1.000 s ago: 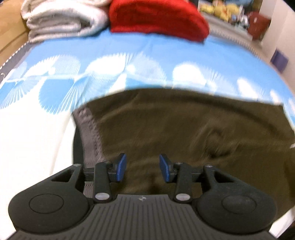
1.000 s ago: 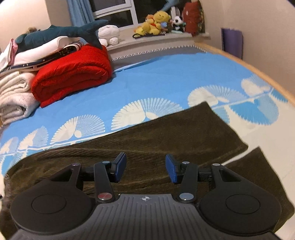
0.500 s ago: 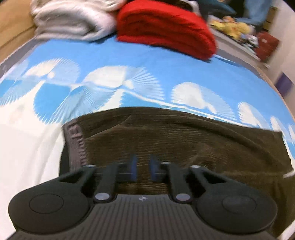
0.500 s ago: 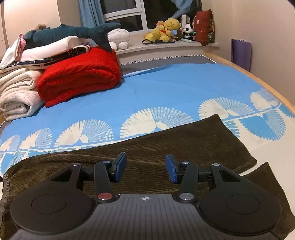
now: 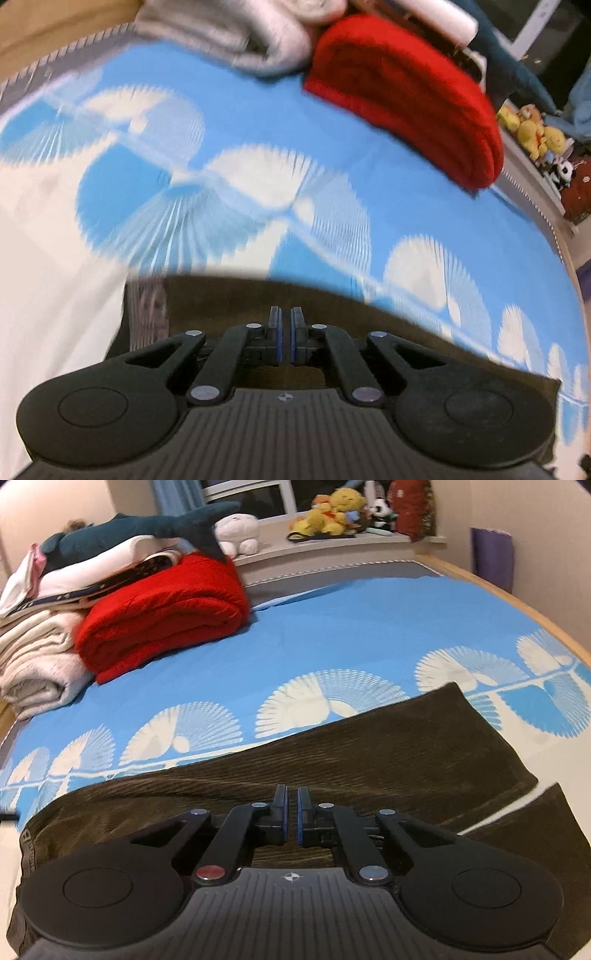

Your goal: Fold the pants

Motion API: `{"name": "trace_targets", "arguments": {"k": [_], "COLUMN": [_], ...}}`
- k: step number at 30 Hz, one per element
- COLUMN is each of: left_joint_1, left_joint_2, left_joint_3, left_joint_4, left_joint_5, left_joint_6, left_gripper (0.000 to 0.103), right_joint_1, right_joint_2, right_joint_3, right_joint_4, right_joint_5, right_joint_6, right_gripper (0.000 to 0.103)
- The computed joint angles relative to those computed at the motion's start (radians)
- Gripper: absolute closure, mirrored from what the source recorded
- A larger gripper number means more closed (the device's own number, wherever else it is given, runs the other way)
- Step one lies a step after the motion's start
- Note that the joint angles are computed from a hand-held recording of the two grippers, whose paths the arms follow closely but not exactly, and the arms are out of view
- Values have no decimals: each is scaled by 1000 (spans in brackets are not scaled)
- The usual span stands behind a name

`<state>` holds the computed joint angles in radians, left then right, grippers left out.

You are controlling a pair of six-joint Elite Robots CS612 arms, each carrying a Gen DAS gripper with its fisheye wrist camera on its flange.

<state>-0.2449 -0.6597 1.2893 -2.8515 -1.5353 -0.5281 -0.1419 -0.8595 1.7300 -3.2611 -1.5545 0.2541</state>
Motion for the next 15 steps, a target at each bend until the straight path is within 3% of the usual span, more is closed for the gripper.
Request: {"name": "trace_targets", "arguments": {"k": [2, 5, 7, 9, 12, 15], "left_joint_1": [-3, 2, 8, 10, 12, 15], "left_joint_2": [35, 78, 101, 120, 145, 168], "left_joint_3": [-26, -76, -104, -131, -170, -196], "left_joint_4": [-45, -28, -23, -10, 40, 73], "left_joint_5": [26, 26, 25, 40, 54, 31], "left_joint_6": [73, 119, 133, 163, 226, 290], "left_gripper": [100, 93, 68, 52, 45, 45], "right_joint_1": [2, -2, -4, -8, -15, -21], "right_joint_2": [2, 4, 6, 9, 15, 21], "right_joint_3": [-5, -12, -17, -23, -32, -40], "right_joint_4": [5, 28, 36, 42, 53, 70], "right_joint_5": [3, 16, 21, 18, 15, 10], "right_joint_6": [-14, -14, -19, -28, -19, -14], "right_gripper": [98, 98, 98, 98, 98, 98]}}
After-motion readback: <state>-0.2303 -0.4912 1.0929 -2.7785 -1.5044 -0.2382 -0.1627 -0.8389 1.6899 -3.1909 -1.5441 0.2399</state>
